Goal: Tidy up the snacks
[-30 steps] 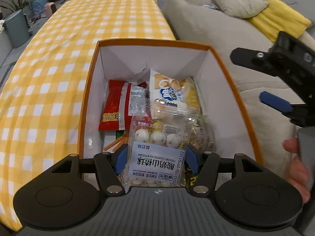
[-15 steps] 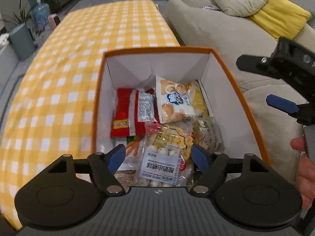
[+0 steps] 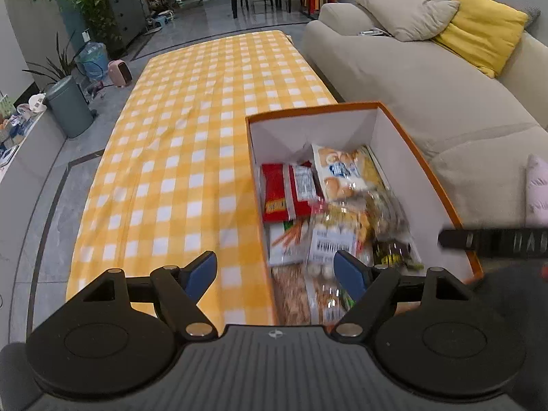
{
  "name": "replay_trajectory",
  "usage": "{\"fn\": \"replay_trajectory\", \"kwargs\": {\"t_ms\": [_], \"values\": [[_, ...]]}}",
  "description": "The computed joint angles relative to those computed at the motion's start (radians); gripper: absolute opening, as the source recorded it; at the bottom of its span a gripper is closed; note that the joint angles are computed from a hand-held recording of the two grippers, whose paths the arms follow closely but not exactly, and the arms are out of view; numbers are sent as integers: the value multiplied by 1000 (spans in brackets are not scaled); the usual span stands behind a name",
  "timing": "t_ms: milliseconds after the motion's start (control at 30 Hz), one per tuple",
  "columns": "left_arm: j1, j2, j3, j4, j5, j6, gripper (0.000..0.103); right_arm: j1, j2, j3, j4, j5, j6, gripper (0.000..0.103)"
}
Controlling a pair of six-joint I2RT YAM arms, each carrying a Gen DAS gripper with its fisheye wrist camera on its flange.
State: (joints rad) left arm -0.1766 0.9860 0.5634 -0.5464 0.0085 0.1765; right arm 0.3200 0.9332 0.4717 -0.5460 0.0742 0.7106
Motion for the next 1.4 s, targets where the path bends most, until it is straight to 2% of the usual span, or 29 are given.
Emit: {"fn": "replay_trajectory", "kwargs": {"t_ms": [167, 300, 367, 500, 800, 1400], "values": [[-2, -110, -32, -92, -45, -16, 91, 271, -14, 77, -228, 82, 196, 100], [17, -96, 17, -208, -61, -52, 89, 473, 95, 163, -338, 153, 327, 99], [57, -99, 38, -240, -15, -37, 89, 509, 129, 199, -375, 148, 362, 99], [131, -99, 74, -307, 72, -6, 89, 545, 117, 218, -393, 119, 423, 99], [169, -104, 77, -333, 105, -13, 89, 611, 191, 304, -411, 162, 446, 99], [173, -75, 64, -304, 98, 2, 89, 600, 209, 299, -375, 150, 426, 99]]}}
